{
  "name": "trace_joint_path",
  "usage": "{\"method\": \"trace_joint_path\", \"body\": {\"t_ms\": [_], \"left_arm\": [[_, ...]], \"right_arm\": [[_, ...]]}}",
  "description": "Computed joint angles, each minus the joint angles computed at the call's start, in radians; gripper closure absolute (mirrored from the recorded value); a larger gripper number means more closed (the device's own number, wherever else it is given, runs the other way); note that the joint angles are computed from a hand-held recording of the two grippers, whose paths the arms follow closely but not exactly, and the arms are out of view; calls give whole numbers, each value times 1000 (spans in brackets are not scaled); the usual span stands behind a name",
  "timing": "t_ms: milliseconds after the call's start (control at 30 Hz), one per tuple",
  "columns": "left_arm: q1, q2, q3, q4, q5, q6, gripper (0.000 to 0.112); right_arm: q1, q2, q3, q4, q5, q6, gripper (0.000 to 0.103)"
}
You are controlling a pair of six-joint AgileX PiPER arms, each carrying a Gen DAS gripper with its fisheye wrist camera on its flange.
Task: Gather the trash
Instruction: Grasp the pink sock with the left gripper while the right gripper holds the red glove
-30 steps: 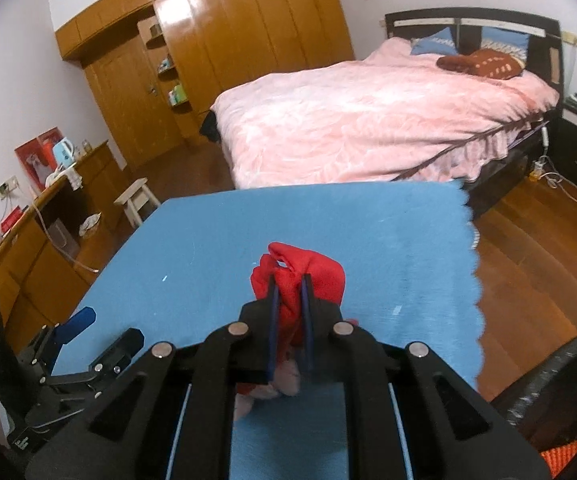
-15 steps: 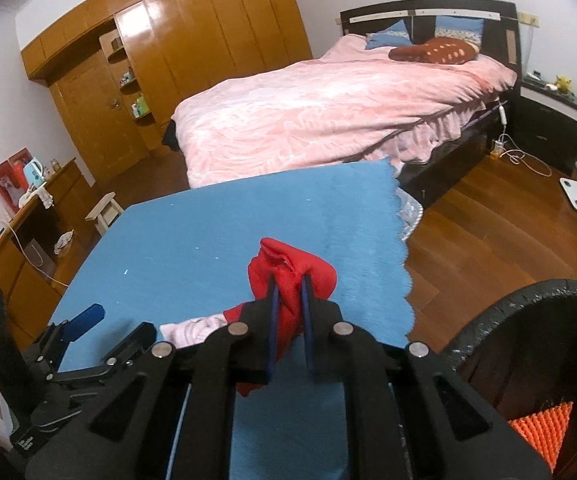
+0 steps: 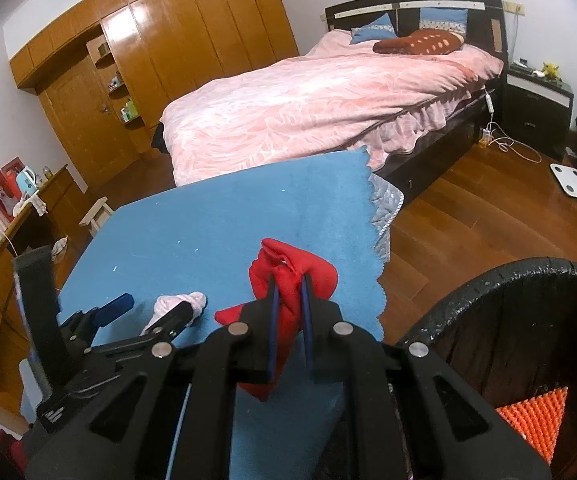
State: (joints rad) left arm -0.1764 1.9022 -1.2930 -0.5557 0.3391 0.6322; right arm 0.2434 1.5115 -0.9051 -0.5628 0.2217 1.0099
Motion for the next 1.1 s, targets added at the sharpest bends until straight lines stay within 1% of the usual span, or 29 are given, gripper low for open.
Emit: {"method": "trace_joint_path", "body": {"t_ms": [100, 167, 200, 233, 333, 433, 600, 800, 1033, 1100], "left_arm": [[-4, 24, -31, 54, 39, -44, 32], [-1, 35, -45, 46, 57, -34, 52], [7, 37, -48, -1, 76, 17, 56], [10, 37, -48, -30, 82, 52, 62], [7, 18, -20, -60, 61, 95, 66], [21, -3, 1, -131, 62, 157, 68], [49, -84, 53, -251, 83, 251, 68], [60, -178, 88, -271, 103, 277, 68], [70, -251, 97, -241, 134, 230, 68], [73, -274, 105, -243, 141, 230, 68]], "right_arm": [[1, 7, -5, 22, -2, -23, 93], [1, 7, -3, 22, -4, -22, 93], [2, 7, -4, 23, -3, -22, 93], [2, 7, -4, 24, -1, -22, 93], [2, 5, -6, 31, 6, -31, 93], [3, 2, -5, 28, 9, -32, 93], [11, -6, -9, 26, 17, -40, 93], [36, -26, -13, 0, 43, -27, 93], [64, -88, -6, -3, 93, -24, 93], [78, -116, 3, -31, 112, 2, 93]]}}
